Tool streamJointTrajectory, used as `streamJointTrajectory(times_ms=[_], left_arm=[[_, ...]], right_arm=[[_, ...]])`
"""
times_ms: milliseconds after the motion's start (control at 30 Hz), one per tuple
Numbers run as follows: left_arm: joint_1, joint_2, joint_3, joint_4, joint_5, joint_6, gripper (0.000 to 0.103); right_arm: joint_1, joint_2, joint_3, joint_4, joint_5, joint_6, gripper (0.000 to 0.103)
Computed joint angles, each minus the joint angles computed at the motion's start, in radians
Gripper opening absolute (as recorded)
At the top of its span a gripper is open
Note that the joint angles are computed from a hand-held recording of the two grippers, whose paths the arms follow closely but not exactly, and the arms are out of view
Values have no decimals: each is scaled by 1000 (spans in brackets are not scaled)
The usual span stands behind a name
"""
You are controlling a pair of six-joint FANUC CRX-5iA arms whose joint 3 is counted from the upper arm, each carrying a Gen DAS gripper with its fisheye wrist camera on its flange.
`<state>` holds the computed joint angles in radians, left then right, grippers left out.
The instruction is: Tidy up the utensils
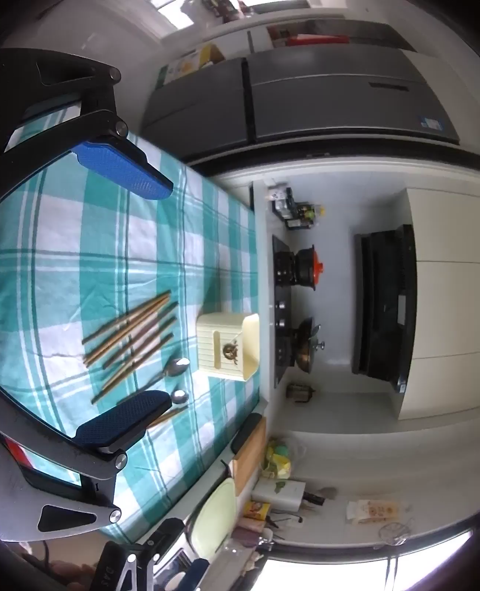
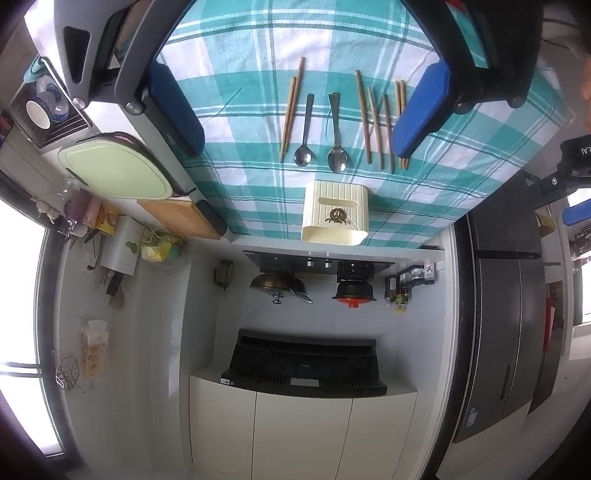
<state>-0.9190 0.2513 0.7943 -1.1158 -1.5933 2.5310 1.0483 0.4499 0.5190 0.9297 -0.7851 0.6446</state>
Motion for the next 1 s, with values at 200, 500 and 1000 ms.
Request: streamJointTrajectory(times_ms=[200, 500, 1000], left_arm=[[11, -23, -46, 29, 32, 46, 103], [27, -15, -42, 61, 30, 22, 103], [58, 6, -16, 114, 38, -18, 103]], right_arm=[[-2, -13, -21, 4, 1, -28, 103], [-6, 5, 2, -9, -11, -53, 103], [-14, 15, 11, -14, -31, -72, 103]])
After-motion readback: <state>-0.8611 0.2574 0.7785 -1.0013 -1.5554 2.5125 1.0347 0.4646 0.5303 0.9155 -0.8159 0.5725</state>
